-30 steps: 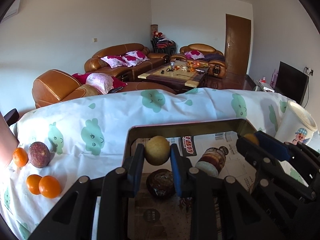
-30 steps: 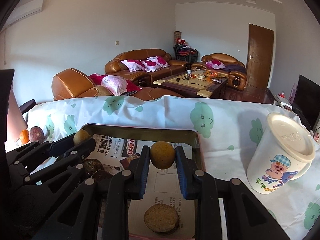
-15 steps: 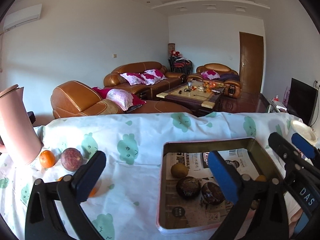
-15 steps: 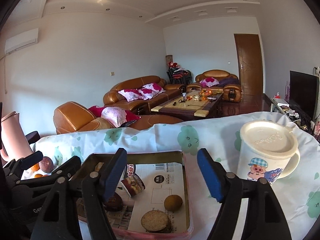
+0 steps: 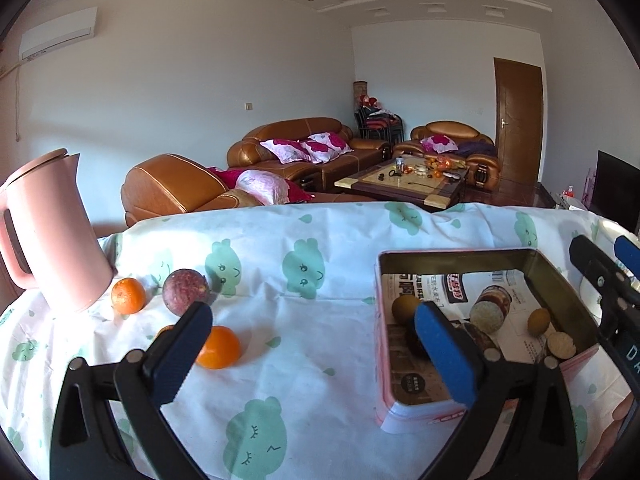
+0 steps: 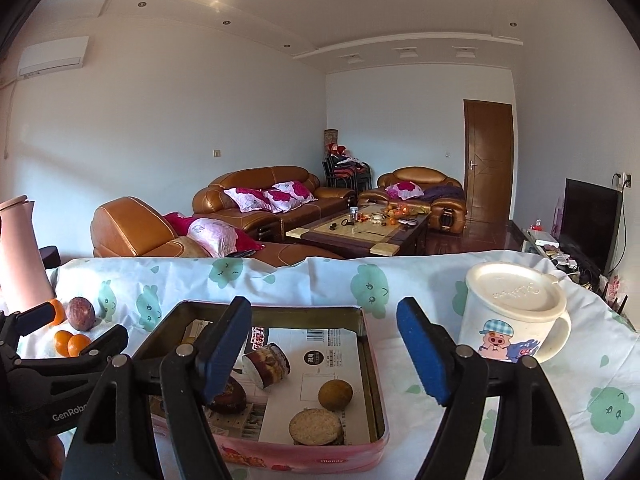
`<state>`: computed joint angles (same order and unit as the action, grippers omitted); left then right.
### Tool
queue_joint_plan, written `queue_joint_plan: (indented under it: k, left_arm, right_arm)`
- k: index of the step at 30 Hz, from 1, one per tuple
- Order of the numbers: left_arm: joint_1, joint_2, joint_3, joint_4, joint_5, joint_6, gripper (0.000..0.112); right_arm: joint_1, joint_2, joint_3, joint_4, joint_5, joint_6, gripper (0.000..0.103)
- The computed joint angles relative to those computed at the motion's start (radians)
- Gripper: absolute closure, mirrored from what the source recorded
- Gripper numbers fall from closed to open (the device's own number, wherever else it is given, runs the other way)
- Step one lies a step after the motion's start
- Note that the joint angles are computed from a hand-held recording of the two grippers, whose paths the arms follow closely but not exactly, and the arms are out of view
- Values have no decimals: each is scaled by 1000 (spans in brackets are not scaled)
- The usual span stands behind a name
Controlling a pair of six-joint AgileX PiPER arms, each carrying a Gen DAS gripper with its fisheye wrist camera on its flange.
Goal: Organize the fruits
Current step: 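Open both grippers to drop the kiwis into the tin, then withdraw both grippers from the tin toward the oranges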
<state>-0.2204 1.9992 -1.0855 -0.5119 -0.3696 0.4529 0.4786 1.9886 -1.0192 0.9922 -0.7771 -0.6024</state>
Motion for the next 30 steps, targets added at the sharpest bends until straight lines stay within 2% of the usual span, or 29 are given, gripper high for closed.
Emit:
queue_joint_plan:
  k: [8, 18, 21, 27, 30]
  left_arm:
    - [42, -40, 63, 156, 19, -111, 9]
    - [157, -23, 19, 312, 130, -251, 9]
    - [193, -7, -7, 313, 156, -236, 9]
    - [273, 23, -59, 466, 202, -366, 9]
    - [306, 39, -85, 479, 214, -358, 9]
  right_arm:
    - [54, -1, -13, 99, 4, -68, 27]
    - [126, 33, -86, 197, 41, -158, 27]
    - [149, 60, -134, 229, 52, -193, 27]
    - [200, 127, -265, 310, 96, -300, 27]
    - [220, 173, -352, 363, 122, -373, 27]
